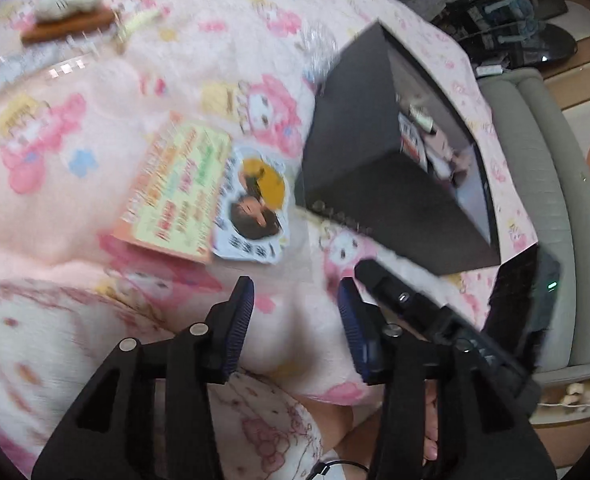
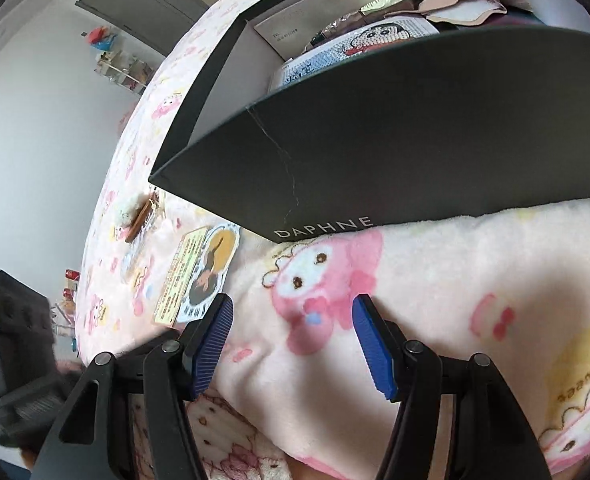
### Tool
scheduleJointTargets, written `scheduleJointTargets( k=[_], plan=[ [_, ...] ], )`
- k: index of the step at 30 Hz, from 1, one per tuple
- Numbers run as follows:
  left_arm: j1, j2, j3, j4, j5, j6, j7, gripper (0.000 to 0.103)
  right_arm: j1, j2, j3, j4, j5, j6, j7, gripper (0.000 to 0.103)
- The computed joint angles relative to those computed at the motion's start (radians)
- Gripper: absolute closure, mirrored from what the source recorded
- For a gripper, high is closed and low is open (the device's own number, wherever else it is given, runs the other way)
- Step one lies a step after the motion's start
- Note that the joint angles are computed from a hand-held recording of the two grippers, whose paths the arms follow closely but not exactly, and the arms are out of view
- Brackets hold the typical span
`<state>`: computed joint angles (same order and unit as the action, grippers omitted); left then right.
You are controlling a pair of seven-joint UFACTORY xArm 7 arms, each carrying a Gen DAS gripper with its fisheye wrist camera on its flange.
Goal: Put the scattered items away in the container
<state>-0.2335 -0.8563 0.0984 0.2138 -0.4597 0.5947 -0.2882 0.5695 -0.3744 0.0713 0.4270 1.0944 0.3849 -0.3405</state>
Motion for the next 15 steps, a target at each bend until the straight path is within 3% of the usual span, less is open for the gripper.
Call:
scheduleJointTargets(
  k=[2,4,8,10,12,13,15],
  plan=[
    [0.129,-0.043,-0.108,0.000,0.113,0.022,-0.107,0.057,0.001,0.026,-0.010,0.022,0.007,0.006,-0.019,0.044],
    [0.172,-0.022,-0.127,0.012,0.181,0.011,-0.142,0.057,0.001,0.000,-0.001,-0.005,0.015,0.016,-0.028,0.044],
    [0.197,0.094,-0.065,0.034,0.219,-0.062,-0.140,0.057,0.018,0.046,0.016,0.023,0.039,0.023,-0.070,0.044],
    [0.156,0.180,0.008,0.061,0.181,-0.093,-0.086,0.057,0.021,0.066,0.022,0.036,0.071,0.028,-0.093,0.044],
    [0.079,0.250,0.108,0.090,0.072,-0.111,0.002,0.057,0.020,0.094,0.030,0.059,0.109,0.033,-0.122,0.044],
    [0.071,0.269,0.122,0.095,0.039,-0.113,0.027,0.057,0.012,0.121,0.035,0.083,0.112,0.034,-0.136,0.044],
    [0.096,0.278,0.083,0.091,0.024,-0.100,0.017,0.058,0.005,0.160,0.055,0.114,0.143,0.011,-0.171,0.044]
  ],
)
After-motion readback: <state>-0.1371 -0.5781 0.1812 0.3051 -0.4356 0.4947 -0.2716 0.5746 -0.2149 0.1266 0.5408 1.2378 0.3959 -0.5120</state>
